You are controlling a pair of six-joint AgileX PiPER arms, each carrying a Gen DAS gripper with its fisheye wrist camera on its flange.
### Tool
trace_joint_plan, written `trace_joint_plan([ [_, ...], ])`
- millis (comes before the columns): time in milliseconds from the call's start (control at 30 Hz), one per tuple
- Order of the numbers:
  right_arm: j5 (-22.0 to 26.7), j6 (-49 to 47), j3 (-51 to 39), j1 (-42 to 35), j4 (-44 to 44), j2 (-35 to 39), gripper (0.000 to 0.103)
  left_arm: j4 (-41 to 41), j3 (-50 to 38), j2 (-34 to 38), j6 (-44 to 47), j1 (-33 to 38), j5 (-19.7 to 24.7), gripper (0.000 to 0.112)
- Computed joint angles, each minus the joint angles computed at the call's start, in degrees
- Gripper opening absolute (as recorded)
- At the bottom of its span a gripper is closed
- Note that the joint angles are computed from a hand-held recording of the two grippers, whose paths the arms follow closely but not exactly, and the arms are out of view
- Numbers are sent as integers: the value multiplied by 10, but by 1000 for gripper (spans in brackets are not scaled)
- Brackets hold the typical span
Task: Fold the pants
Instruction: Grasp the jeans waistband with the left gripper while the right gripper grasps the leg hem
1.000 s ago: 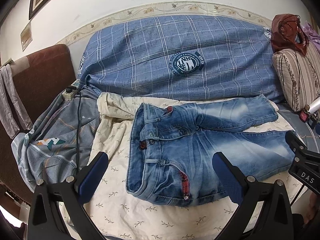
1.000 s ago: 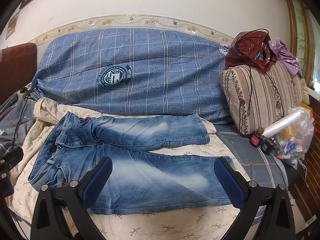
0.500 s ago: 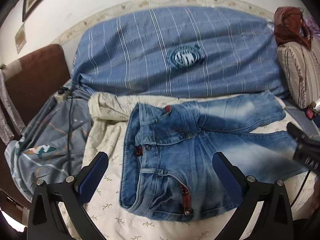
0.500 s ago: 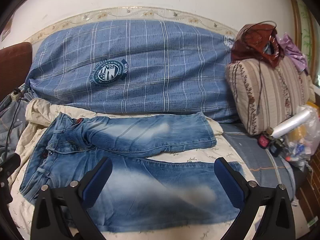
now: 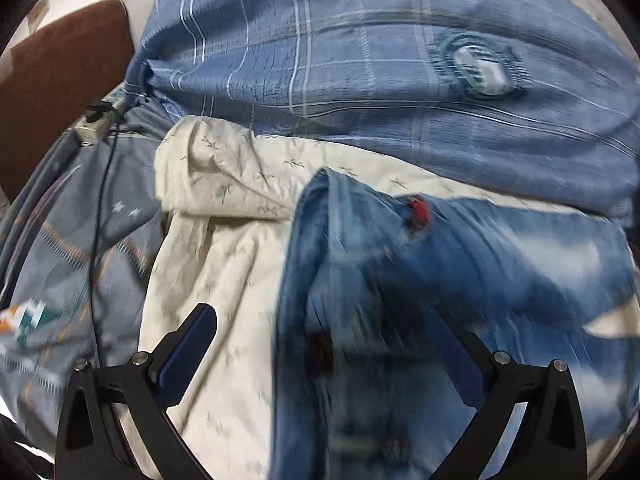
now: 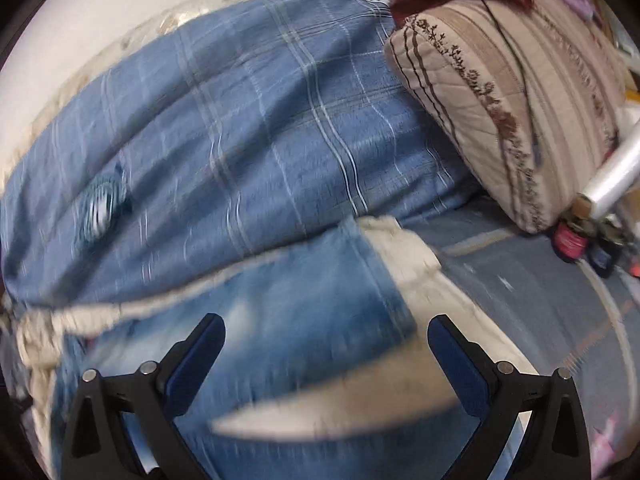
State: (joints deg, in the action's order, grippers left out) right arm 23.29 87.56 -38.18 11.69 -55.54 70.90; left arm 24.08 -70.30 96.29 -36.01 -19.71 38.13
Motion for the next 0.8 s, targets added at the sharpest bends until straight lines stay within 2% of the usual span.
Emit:
trace_joint_plan([
  [100, -98, -69, -37, -90, 52, 59, 99, -58, -89, 70, 64, 36, 24, 103],
  [167, -122, -123, -66, -117, 92, 98, 95, -78, -143, 109, 89, 54, 42, 103],
  [233, -126, -196, -104, -136, 151, 141, 91, -91, -198, 147, 105, 69, 62, 103],
  [267, -132, -253, -123, -147, 203, 162, 88, -96, -219, 160, 113, 75, 69, 103],
  [333, -126, -299, -155, -158, 243, 195, 86, -133, -278, 195, 148, 92, 94, 103],
  [433, -121, -287, -190, -163, 241, 233, 86, -146, -357, 243, 165, 102, 142, 103],
  [500, -91, -245, -216, -153, 196, 262, 86, -158, -399, 269, 172, 108, 160, 103],
  [633, -78, -315, -246, -156, 267, 302, 86, -221, -477, 320, 193, 119, 191, 103],
  [700, -74, -309, -253, -153, 257, 316, 86, -241, -515, 348, 198, 113, 206, 102],
  [767, -65, -316, -262, -150, 259, 328, 82, -245, -561, 381, 202, 103, 234, 94],
  [800, -63, -348, -268, -153, 291, 337, 77, -250, -606, 411, 206, 99, 268, 84],
])
